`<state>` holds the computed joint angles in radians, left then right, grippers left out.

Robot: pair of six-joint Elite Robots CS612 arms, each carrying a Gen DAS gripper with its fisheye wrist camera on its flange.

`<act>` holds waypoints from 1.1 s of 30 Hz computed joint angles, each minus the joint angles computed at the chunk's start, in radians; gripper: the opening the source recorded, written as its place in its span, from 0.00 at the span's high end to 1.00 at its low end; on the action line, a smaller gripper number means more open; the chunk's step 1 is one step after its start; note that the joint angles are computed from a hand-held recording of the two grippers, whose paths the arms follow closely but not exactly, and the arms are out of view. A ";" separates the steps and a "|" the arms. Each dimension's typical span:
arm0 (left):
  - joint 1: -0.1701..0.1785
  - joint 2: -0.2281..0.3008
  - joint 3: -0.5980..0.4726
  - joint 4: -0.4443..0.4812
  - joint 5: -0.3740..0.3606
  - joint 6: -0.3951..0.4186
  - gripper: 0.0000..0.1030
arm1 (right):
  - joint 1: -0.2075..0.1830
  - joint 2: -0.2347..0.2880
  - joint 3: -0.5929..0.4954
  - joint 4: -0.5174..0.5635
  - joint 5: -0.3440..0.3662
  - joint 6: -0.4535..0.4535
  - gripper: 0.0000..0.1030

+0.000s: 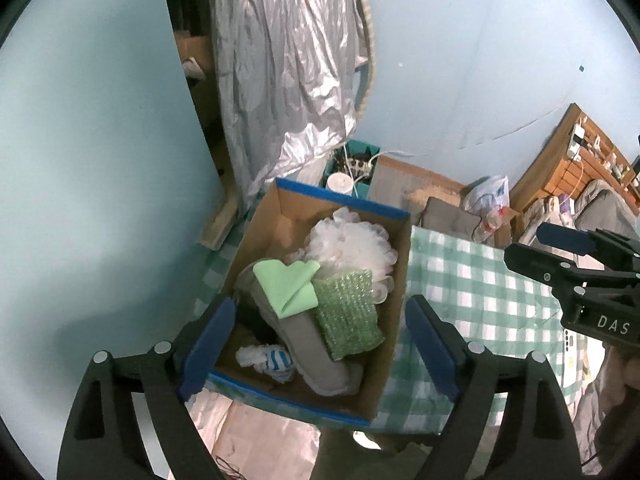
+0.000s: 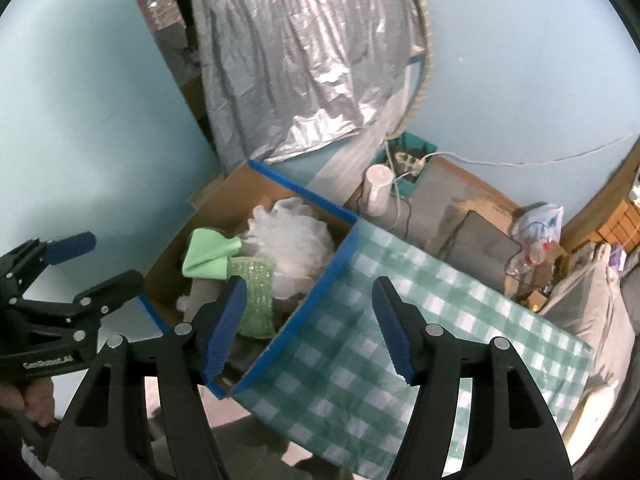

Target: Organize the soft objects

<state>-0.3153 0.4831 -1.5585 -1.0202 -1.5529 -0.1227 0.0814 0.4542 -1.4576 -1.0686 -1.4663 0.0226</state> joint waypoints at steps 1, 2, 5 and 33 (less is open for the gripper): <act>-0.003 0.000 -0.003 -0.001 0.006 0.001 0.14 | -0.002 0.000 -0.005 0.003 -0.001 0.004 0.38; -0.007 -0.001 -0.005 0.002 0.015 0.003 0.14 | -0.005 -0.001 -0.009 0.006 0.001 0.009 0.38; -0.018 -0.004 -0.011 0.013 0.029 0.012 0.14 | -0.011 0.000 -0.025 0.010 -0.001 0.016 0.37; -0.079 -0.021 -0.032 0.070 0.064 -0.006 0.08 | -0.058 0.023 -0.124 0.079 0.013 0.042 0.37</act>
